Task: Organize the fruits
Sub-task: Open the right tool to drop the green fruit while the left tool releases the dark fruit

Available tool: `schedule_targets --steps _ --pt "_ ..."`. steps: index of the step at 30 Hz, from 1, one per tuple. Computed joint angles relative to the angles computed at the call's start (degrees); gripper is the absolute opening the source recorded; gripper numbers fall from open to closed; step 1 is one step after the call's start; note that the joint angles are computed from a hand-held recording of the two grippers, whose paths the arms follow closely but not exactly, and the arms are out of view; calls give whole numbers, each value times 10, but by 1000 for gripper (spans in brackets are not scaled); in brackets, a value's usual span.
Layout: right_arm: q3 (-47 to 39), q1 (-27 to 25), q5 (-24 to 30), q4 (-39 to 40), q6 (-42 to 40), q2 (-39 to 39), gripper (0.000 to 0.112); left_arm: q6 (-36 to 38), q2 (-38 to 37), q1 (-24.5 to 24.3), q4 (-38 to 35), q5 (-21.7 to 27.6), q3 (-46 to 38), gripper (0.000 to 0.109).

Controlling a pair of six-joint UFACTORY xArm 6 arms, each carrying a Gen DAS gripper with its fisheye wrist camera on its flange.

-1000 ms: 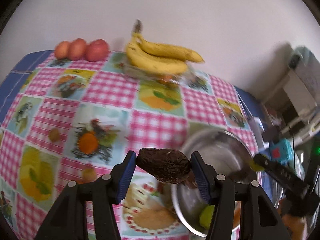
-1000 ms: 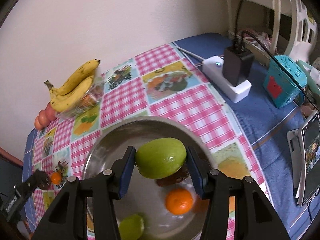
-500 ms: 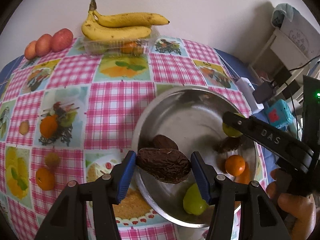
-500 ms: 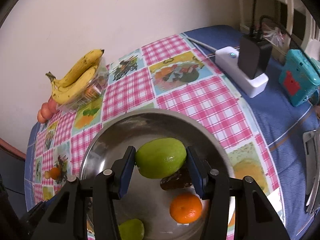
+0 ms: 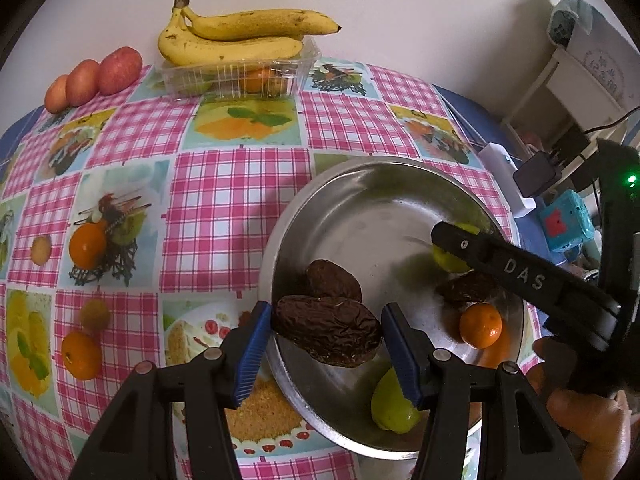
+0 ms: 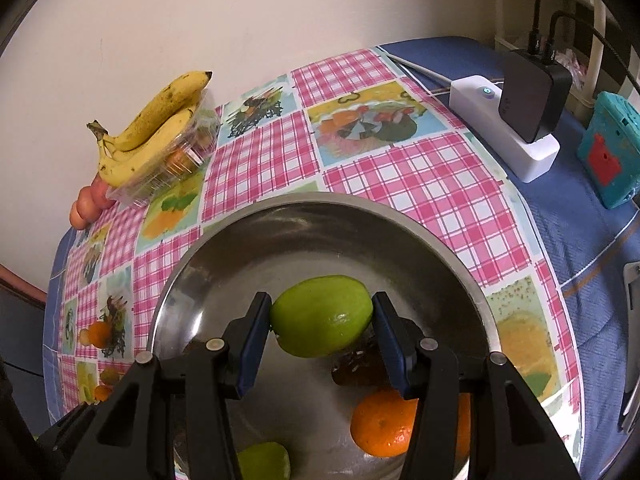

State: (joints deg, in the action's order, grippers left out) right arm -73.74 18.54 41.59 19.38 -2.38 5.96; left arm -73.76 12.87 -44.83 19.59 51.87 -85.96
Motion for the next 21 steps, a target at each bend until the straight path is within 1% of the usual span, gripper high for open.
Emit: schedule_targets --steps 11,15,21 --pt "-5 0 8 -18 18 9 54 1 -3 3 -5 -12 6 61" --pt "-4 -2 9 -21 23 7 54 6 -8 3 -14 -28 15 65" --pt "5 -5 5 -29 37 -8 55 4 -26 3 -29 -57 39 65"
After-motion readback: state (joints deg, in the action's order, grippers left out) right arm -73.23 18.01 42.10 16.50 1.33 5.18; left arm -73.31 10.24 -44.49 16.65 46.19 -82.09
